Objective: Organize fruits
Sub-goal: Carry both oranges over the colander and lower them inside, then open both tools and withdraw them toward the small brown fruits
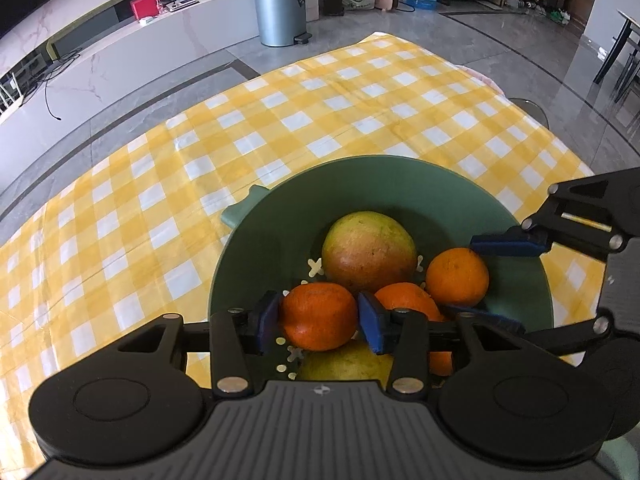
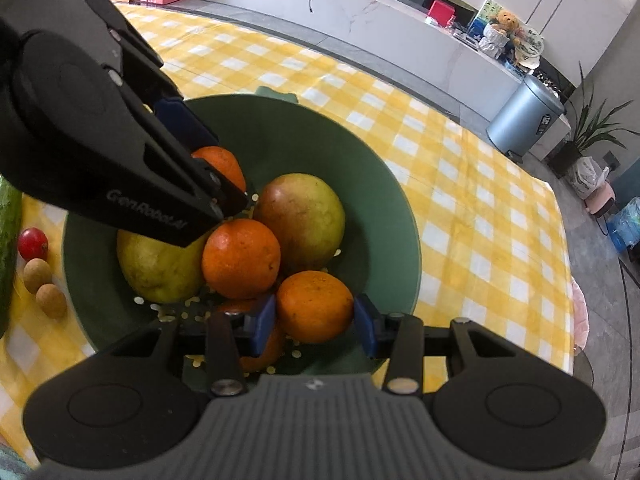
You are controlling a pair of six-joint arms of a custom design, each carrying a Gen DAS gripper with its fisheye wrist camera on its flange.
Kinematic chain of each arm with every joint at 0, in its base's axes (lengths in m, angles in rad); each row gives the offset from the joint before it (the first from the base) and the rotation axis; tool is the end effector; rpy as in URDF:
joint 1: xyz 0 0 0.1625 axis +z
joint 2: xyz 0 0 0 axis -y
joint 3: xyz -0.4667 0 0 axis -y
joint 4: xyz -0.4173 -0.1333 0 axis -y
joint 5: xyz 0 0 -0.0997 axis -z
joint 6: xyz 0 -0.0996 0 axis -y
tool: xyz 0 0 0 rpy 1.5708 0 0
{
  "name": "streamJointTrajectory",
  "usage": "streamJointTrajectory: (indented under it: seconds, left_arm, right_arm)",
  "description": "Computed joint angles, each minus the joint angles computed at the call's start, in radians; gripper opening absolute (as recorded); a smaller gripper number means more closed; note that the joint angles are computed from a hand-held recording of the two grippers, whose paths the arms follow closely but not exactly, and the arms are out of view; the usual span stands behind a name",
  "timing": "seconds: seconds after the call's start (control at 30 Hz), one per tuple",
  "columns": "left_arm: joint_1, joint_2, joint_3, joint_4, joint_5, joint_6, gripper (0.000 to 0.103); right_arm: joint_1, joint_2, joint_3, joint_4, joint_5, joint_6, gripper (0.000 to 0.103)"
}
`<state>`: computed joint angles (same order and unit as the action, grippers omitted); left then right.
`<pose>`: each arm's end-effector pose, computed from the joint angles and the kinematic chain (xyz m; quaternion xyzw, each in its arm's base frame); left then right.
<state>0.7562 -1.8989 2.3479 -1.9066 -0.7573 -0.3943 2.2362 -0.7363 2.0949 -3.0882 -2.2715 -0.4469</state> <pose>-0.0894 -0.3671 0.3439 0.2132 0.8921 -0.1817 0.3545 0.3903 -0.3854 0.0086 0.4712 -0.8096 0.1114 0.3320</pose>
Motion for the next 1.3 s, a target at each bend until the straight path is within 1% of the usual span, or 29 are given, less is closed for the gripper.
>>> streamJointTrajectory:
  seconds: [0.07, 0.13, 0.2, 0.3, 0.43, 0.6, 0.7, 0.83, 0.9, 1.0, 1.03, 1.13, 1.2, 1.23, 1.3]
  left_arm:
    - [0.001, -0.001, -0.004, 0.010, -0.011, -0.001, 0.052]
    - [-0.009, -0.010, -0.002, 0.021, -0.004, -0.009, 0.053]
    - [-0.027, -0.030, -0.004, 0.045, -0.002, -0.033, 0.054]
    - [-0.075, -0.079, -0.010, 0.100, -0.003, -0.061, 0.054]
    - [-0.180, -0.158, -0.031, 0.274, 0.021, -0.159, 0.055]
    - [-0.317, -0.268, -0.065, 0.521, 0.019, -0.314, 0.057]
    - [-0.394, -0.328, -0.095, 0.678, -0.001, -0.439, 0.057]
    - [-0.492, -0.416, -0.123, 0.848, -0.045, -0.581, 0.057]
    - [-0.558, -0.465, -0.133, 0.951, -0.071, -0.655, 0.057]
    - [-0.643, -0.522, -0.138, 1.098, -0.095, -0.747, 0.057]
    - [-0.655, -0.536, -0.138, 1.133, -0.105, -0.757, 0.057]
    - [-0.656, -0.572, -0.141, 1.194, -0.131, -0.767, 0.055]
    - [-0.646, -0.596, -0.140, 1.215, -0.138, -0.759, 0.053]
    - [-0.644, -0.609, -0.140, 1.228, -0.142, -0.761, 0.053]
    - [-0.644, -0.639, -0.139, 1.251, -0.147, -0.765, 0.053]
  right_arm:
    - [0.000, -0.002, 0.002, -0.020, 0.005, 0.001, 0.040]
    - [-0.002, -0.011, 0.005, -0.022, 0.020, 0.016, 0.047]
    - [0.003, -0.019, 0.007, -0.025, 0.024, 0.030, 0.048]
    - [0.016, -0.038, 0.017, -0.032, 0.033, 0.053, 0.048]
    - [0.051, -0.062, 0.045, -0.068, 0.024, 0.120, 0.052]
    - [0.100, -0.096, 0.105, -0.130, 0.063, 0.262, 0.052]
    - [0.133, -0.100, 0.139, -0.181, 0.080, 0.335, 0.052]
    - [0.168, -0.089, 0.176, -0.256, 0.117, 0.447, 0.052]
    - [0.192, -0.070, 0.195, -0.311, 0.119, 0.496, 0.052]
    - [0.226, -0.033, 0.213, -0.386, 0.109, 0.545, 0.052]
    - [0.232, -0.020, 0.219, -0.413, 0.120, 0.560, 0.052]
    - [0.242, 0.022, 0.231, -0.479, 0.145, 0.580, 0.052]
    - [0.252, 0.053, 0.223, -0.486, 0.126, 0.592, 0.050]
    - [0.253, 0.065, 0.219, -0.488, 0.123, 0.594, 0.046]
    - [0.251, 0.090, 0.209, -0.491, 0.122, 0.610, 0.044]
